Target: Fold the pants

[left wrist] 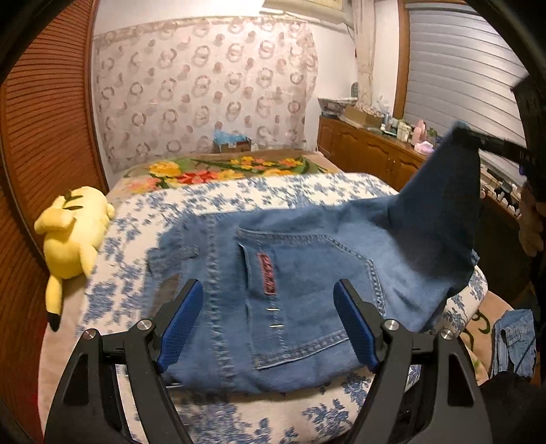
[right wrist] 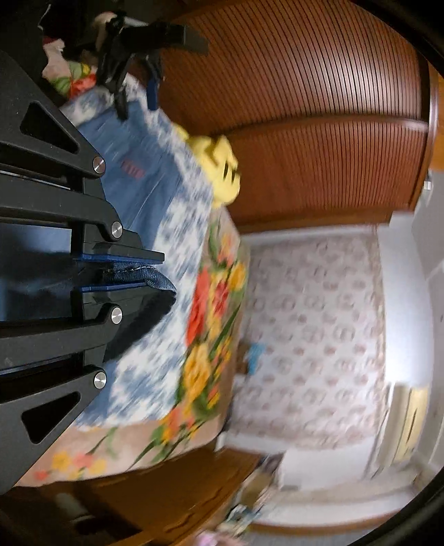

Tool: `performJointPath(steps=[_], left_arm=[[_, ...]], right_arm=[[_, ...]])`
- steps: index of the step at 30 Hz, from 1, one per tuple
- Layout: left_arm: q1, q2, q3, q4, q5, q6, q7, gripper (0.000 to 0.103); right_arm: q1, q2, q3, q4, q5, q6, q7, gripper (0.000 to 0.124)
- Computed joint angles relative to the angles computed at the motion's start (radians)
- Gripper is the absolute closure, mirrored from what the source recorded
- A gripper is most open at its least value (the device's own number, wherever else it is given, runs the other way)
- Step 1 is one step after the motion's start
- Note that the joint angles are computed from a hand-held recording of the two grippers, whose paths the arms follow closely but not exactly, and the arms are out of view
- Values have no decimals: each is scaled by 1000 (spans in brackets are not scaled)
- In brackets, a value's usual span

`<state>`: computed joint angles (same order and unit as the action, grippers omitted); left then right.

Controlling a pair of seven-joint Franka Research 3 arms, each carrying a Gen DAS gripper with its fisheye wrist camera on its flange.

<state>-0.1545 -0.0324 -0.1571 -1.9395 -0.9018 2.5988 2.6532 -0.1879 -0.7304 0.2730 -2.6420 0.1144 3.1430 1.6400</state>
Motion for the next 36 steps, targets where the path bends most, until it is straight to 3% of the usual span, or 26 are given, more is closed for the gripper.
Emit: performJointPath(steps=[2, 5, 8, 14, 16, 19, 33, 36], left_arm=[[6, -5, 5, 3, 7, 9, 0, 24], [12, -8, 12, 9, 6, 14, 8, 24], [17, -10, 18, 14, 2, 18, 12, 24], [22, -1, 18, 18, -8, 17, 12, 24], [22, 2, 14, 19, 0, 16, 1, 24], [19, 10, 7, 21, 0, 5, -1, 24], [-1, 60, -36, 26, 96, -30, -69, 24], [-3, 75, -48, 32, 123, -37, -89, 24]], right_arm=[[2, 49, 25, 59, -15, 6, -9, 114], [64, 117, 15, 132, -32, -4, -45, 114], [127, 194, -40, 180, -38, -28, -96, 114], [174, 274, -97, 238, -39, -136, -118, 86], [147, 307, -80, 287, -73, -189, -91, 83], [143, 325, -92, 293, -105, -201, -57, 82], [-41, 300, 47, 255, -432, -350, 408, 81], [-34, 314, 50, 255, -490, -360, 487, 81]])
